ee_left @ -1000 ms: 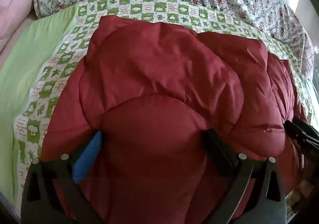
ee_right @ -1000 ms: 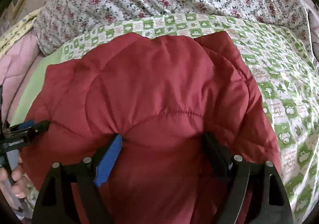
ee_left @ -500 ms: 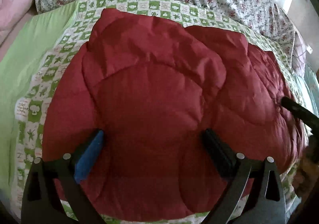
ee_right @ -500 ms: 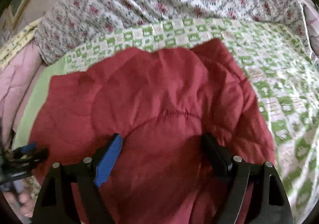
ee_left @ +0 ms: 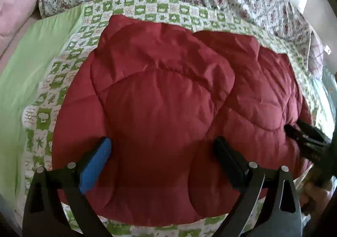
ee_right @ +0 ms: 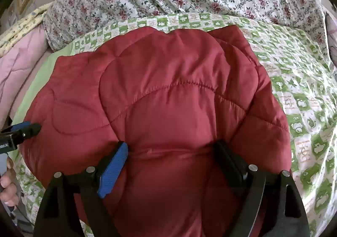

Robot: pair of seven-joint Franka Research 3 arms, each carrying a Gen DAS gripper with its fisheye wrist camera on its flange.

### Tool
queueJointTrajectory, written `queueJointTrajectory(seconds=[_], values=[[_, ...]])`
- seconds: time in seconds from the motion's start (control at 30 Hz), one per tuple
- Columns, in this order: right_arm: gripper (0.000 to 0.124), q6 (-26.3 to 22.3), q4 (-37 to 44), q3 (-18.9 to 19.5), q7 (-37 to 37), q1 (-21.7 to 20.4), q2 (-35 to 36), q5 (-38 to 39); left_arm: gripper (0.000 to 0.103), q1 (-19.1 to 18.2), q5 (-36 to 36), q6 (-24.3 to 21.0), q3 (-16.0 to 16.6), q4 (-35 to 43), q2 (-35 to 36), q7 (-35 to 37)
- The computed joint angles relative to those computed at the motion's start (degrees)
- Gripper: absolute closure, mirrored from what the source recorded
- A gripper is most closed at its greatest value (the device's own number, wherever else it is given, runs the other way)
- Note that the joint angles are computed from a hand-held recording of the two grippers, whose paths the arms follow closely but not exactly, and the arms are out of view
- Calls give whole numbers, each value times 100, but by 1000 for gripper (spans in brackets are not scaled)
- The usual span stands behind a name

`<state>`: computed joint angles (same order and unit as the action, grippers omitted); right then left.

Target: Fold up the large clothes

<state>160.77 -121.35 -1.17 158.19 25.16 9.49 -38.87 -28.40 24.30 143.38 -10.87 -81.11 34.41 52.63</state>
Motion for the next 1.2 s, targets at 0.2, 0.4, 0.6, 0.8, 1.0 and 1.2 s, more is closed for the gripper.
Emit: queueJointTrajectory(seconds=[0.2, 0.4, 0.6, 0.8, 1.0, 1.2], values=[[39, -112, -69, 36, 181, 0, -275, -94, 4, -69, 105, -60, 70, 174, 169, -40], [37, -171, 16, 182, -232, -242, -71, 303, 3, -61, 73, -62, 75, 339, 293, 38], [34, -95, 47, -9, -22, -83, 50, 25, 0, -79, 77, -68, 106, 483, 420, 101], [34, -58, 2, -11, -117, -80, -50, 188, 0, -85, 44, -170, 103, 477, 350, 131], [35, 16, -286, 134, 277, -143, -533, -94, 0, -118, 252, 15, 142, -231, -223, -192], [33, 67, -683, 580, -49, -314, -1044, 62, 0, -15, 473, 380, 43, -1239, -927, -548]])
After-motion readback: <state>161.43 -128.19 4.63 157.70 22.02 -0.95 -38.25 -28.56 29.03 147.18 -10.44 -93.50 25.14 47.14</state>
